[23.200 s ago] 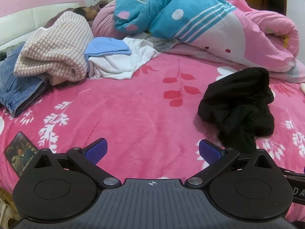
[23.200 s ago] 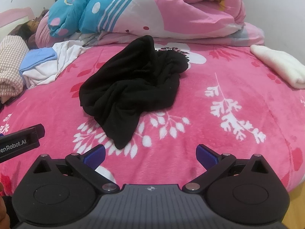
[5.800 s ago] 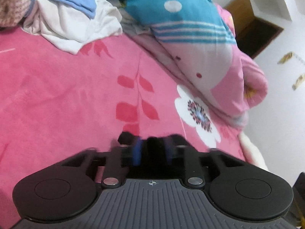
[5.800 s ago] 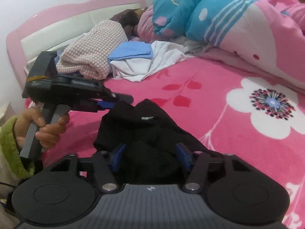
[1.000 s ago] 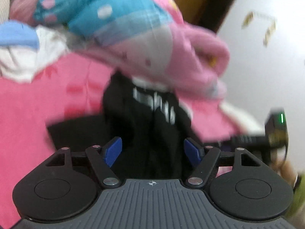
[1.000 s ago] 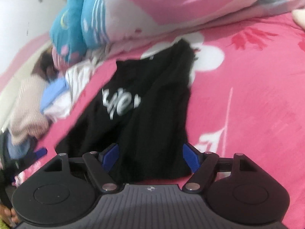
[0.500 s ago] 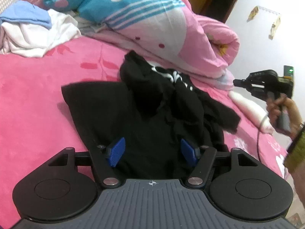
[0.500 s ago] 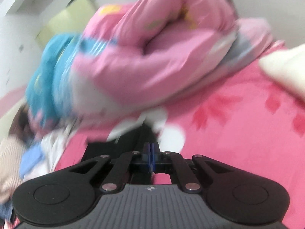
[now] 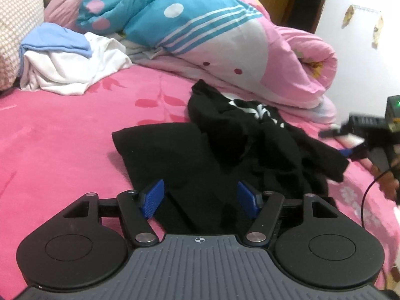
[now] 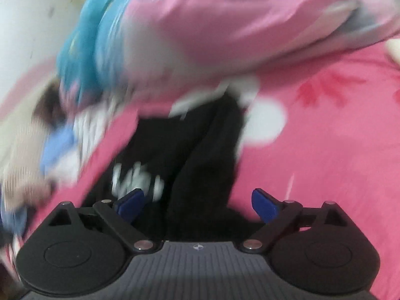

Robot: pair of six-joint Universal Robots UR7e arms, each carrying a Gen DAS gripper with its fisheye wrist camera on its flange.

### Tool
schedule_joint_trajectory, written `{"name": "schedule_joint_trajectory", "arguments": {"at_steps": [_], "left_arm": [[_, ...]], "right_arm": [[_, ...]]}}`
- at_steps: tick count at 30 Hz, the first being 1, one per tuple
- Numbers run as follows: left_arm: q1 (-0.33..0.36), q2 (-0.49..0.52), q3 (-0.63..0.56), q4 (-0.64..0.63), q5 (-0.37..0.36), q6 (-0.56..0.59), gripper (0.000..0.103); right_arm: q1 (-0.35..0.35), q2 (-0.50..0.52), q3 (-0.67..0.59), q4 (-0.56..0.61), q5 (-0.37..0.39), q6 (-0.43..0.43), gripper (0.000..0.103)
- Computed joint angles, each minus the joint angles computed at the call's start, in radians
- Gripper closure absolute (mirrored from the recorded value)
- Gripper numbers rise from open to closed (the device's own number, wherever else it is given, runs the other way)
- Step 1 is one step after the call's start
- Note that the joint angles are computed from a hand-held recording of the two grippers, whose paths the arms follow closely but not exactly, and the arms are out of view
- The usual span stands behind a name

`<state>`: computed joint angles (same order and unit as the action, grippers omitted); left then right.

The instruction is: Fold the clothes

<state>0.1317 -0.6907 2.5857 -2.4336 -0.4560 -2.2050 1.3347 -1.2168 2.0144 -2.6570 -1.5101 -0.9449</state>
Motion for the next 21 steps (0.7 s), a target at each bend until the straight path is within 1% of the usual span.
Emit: {"name": "schedule_joint_trajectory", "arguments": {"at_steps": [1, 2, 3, 4, 5, 7, 9, 11, 12, 14, 15, 16, 17, 18, 19, 20, 21], "left_arm": [[0.003, -0.002, -0.005, 0.015, -0.005, -0.002, 0.039], [0.004, -0.003, -0.010, 0.030, -0.009, -0.005, 0.040], [0.005, -0.004, -0.015, 0.045, -0.012, -0.006, 0.041], [0.006, -0.004, -0.016, 0.048, -0.013, -0.005, 0.042], [0.007, -0.005, -0.016, 0.050, -0.015, -0.005, 0.042], [0.009, -0.006, -0.016, 0.049, -0.017, -0.003, 0.042], [0.011, -0.006, -0.014, 0.041, -0.017, 0.002, 0.042], [0.014, -0.005, -0.014, 0.034, -0.017, 0.006, 0.042], [0.015, -0.005, -0.014, 0.033, -0.017, 0.008, 0.042], [0.016, -0.005, -0.014, 0.029, -0.017, 0.009, 0.042], [0.017, -0.005, -0.013, 0.027, -0.017, 0.010, 0.042], [0.018, -0.005, -0.013, 0.026, -0.017, 0.011, 0.042], [0.018, -0.005, -0.013, 0.024, -0.017, 0.012, 0.042], [0.019, -0.005, -0.013, 0.022, -0.016, 0.013, 0.042], [0.018, -0.006, -0.011, 0.018, -0.016, 0.011, 0.042], [0.016, -0.007, -0.007, 0.013, -0.017, 0.009, 0.042], [0.016, -0.007, -0.006, 0.010, -0.018, 0.008, 0.042]], "right_arm": [[0.004, -0.001, 0.018, -0.017, -0.029, -0.044, 0.032], [0.011, 0.002, 0.029, -0.045, -0.059, -0.080, 0.049], [0.019, 0.005, 0.032, -0.067, -0.083, -0.088, 0.085], [0.019, 0.006, 0.024, -0.077, -0.080, -0.066, 0.095], [0.014, 0.007, 0.009, -0.094, -0.053, -0.035, 0.095], [0.010, 0.017, -0.022, -0.167, 0.000, 0.012, 0.095], [0.012, 0.051, -0.073, -0.231, 0.029, 0.074, 0.095], [0.019, 0.103, -0.128, -0.311, 0.031, 0.135, 0.095], [0.022, 0.130, -0.154, -0.340, 0.012, 0.169, 0.095], [0.029, 0.185, -0.205, -0.375, -0.058, 0.243, 0.093], [0.033, 0.213, -0.232, -0.389, -0.094, 0.279, 0.089], [0.036, 0.241, -0.261, -0.401, -0.130, 0.315, 0.076], [0.040, 0.269, -0.292, -0.409, -0.167, 0.350, 0.067], [0.041, 0.284, -0.308, -0.417, -0.195, 0.391, 0.055], [0.035, 0.277, -0.294, -0.441, -0.190, 0.425, 0.054], [0.026, 0.262, -0.267, -0.479, -0.163, 0.452, 0.054], [0.016, 0.247, -0.240, -0.517, -0.137, 0.480, 0.051]]}}
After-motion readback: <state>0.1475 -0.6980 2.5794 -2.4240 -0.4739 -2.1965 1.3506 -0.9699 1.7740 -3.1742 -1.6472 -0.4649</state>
